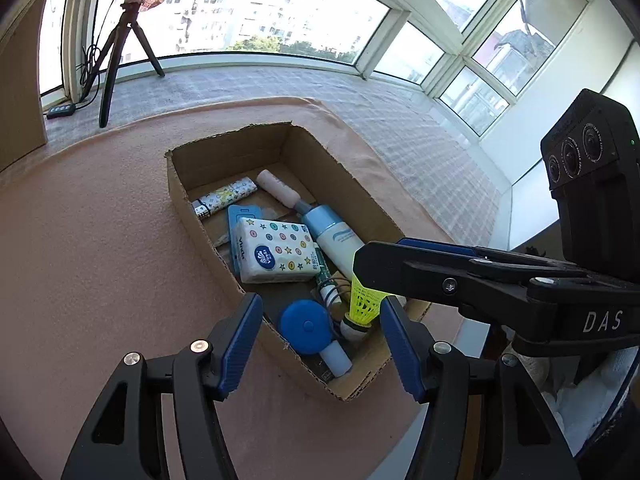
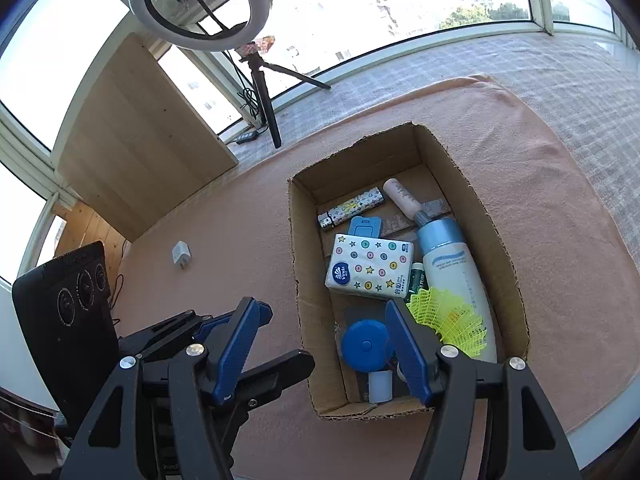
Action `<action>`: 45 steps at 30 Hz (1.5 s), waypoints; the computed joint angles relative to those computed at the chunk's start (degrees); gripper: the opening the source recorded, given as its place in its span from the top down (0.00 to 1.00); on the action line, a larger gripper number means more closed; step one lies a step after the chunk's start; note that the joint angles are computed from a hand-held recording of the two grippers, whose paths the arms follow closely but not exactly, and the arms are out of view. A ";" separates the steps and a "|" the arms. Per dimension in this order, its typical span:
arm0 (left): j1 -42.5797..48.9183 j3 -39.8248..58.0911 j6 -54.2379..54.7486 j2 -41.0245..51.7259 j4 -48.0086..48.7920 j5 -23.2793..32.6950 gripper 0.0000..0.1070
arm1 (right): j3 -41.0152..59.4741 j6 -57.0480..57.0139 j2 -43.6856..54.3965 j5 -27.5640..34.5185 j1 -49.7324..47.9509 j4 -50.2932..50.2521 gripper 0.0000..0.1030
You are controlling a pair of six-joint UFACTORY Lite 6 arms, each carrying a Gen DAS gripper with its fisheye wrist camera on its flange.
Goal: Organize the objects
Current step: 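Carry the shuttlecock into the box and open the right tool, then move the right tool to the white charger adapter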
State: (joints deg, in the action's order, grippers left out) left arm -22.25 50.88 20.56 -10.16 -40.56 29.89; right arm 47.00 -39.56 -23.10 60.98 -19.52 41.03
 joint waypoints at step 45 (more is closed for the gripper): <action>88.60 -6.96 50.71 -12.08 0.91 31.99 0.36 | 25.07 52.98 30.03 -30.15 64.42 -34.04 0.40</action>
